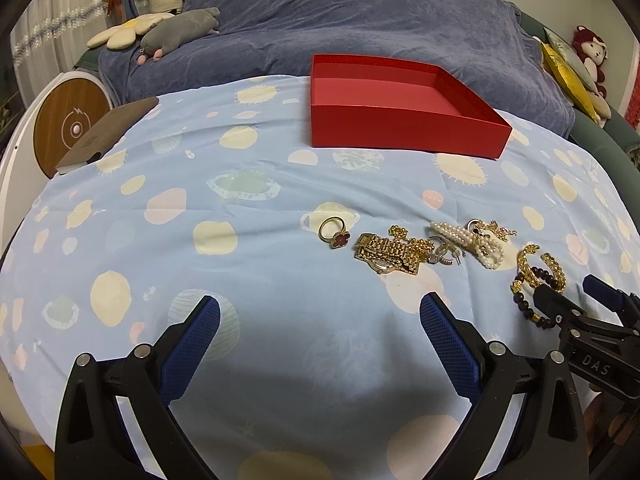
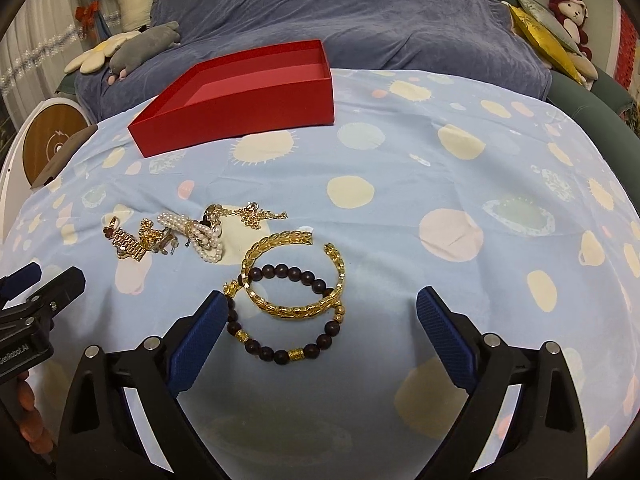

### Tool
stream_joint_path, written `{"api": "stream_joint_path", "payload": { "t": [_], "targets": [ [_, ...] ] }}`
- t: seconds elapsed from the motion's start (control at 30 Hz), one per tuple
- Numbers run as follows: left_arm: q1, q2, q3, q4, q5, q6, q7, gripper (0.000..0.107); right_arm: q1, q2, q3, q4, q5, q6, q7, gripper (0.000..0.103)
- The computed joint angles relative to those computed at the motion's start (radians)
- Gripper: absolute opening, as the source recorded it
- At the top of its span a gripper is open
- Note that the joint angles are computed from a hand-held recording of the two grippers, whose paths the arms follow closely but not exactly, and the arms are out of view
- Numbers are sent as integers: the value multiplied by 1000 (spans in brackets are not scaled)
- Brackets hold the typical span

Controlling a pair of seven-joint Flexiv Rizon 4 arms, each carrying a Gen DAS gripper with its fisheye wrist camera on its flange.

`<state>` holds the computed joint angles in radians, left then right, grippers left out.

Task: Organize jewelry
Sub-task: 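Grasp the gold cuff bracelet with the right tool and lift it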

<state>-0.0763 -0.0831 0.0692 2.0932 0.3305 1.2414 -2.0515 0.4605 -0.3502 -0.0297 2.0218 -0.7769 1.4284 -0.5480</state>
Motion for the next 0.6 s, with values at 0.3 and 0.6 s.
{"api": "stream_joint_path", "payload": {
  "t": [0.3, 0.6],
  "targets": [
    [11, 4, -6, 25, -65, 22, 61, 98, -1, -33, 37, -38, 92, 6, -85, 70],
    [9, 4, -11, 36, -110, 35, 95, 98, 9, -28, 27, -33, 142, 26, -113, 55]
  ]
}}
